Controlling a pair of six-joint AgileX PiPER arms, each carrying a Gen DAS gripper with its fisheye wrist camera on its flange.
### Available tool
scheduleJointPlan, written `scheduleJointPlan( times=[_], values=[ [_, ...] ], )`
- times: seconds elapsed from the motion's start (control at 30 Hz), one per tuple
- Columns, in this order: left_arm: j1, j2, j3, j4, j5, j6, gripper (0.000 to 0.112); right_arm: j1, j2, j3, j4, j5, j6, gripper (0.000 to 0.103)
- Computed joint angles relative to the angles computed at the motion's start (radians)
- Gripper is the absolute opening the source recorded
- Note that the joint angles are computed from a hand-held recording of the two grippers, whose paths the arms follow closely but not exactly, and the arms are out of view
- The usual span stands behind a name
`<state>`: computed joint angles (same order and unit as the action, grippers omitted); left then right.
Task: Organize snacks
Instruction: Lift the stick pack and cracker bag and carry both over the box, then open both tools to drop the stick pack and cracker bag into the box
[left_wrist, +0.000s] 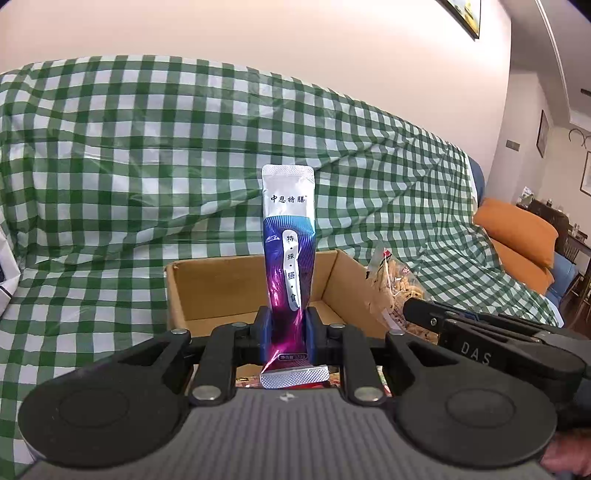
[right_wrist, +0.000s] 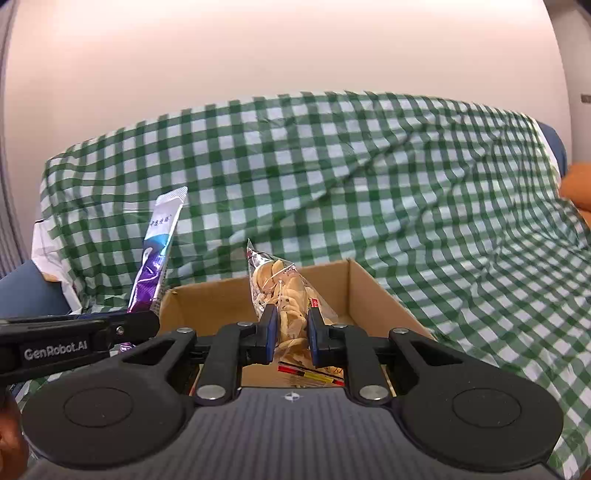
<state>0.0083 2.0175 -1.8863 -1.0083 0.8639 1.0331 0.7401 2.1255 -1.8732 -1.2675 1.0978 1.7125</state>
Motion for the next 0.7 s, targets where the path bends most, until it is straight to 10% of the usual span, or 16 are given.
scheduleJointPlan(
  times=[0.7],
  values=[
    [-0.011, 0.028, -0.037, -0.002, 0.039, -0.002, 0.021, 0.000, -0.002, 0.003, 0.015, 0.060, -0.001, 0.018]
  ],
)
